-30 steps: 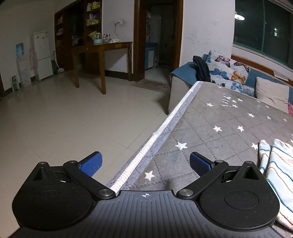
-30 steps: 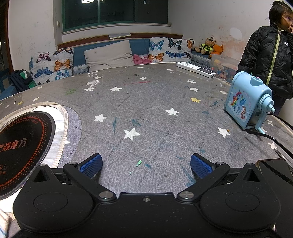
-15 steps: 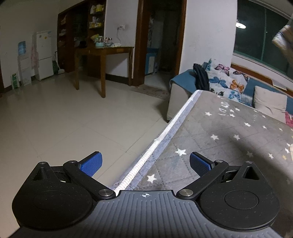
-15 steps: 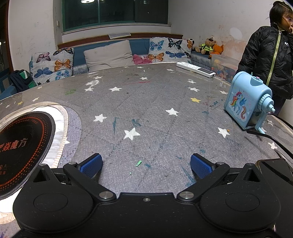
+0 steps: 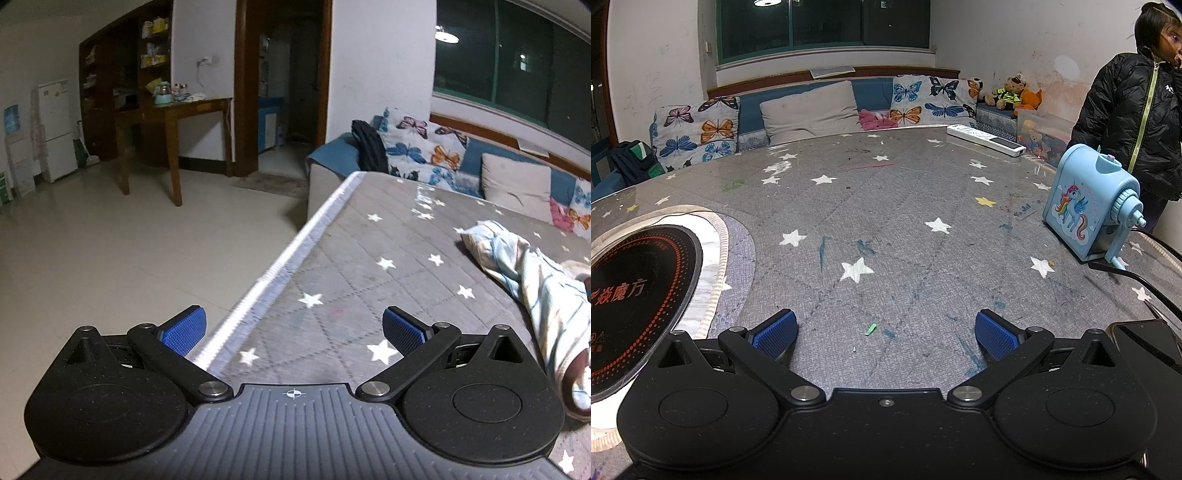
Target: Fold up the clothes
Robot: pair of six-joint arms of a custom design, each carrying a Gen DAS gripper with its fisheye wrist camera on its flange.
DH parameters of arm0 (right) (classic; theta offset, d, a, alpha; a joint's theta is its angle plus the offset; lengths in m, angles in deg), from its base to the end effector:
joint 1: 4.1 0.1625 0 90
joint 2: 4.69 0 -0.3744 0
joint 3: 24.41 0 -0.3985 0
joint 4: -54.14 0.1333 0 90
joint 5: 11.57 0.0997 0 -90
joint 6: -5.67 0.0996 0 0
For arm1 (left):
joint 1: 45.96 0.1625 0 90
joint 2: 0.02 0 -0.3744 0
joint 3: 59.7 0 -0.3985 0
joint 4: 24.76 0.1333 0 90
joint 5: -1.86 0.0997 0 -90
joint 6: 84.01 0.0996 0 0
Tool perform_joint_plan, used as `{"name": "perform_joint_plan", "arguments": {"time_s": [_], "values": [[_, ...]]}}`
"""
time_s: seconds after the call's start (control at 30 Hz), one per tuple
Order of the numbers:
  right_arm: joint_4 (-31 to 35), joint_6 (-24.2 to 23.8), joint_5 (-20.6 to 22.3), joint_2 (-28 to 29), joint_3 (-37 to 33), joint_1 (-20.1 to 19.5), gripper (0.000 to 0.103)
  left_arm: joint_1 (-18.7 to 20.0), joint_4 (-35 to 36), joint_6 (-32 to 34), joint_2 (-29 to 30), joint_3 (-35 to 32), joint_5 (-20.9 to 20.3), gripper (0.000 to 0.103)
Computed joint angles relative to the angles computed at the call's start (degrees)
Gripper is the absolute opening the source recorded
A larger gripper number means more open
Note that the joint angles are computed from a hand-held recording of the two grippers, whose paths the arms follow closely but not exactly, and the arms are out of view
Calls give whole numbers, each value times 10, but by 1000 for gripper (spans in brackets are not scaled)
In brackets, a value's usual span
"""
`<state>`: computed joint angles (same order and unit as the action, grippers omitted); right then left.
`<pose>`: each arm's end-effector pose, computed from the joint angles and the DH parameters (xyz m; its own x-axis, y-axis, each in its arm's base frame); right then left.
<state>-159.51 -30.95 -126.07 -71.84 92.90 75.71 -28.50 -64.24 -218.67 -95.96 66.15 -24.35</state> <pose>-0.0007 -0.5241 0.2714 -0.6924 0.2764 0.6665 -0.4519 0.5539 -0.6992 -0.2002 -0.2964 0.2306 -0.6129 -0.5182 -0.5965 0.3946 0.4534 -0.7992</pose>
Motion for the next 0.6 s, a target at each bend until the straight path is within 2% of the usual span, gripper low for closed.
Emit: {"name": "perform_joint_plan", "arguments": {"time_s": [0.23, 0.4, 0.6], "values": [[0, 0, 0, 0, 0, 0, 103, 30, -118, 75, 5, 19, 34, 103], [0, 0, 0, 0, 0, 0, 103, 43, -167, 119, 23, 19, 40, 103], [0, 0, 0, 0, 0, 0, 103, 39, -159, 115, 39, 12, 41, 103]]}}
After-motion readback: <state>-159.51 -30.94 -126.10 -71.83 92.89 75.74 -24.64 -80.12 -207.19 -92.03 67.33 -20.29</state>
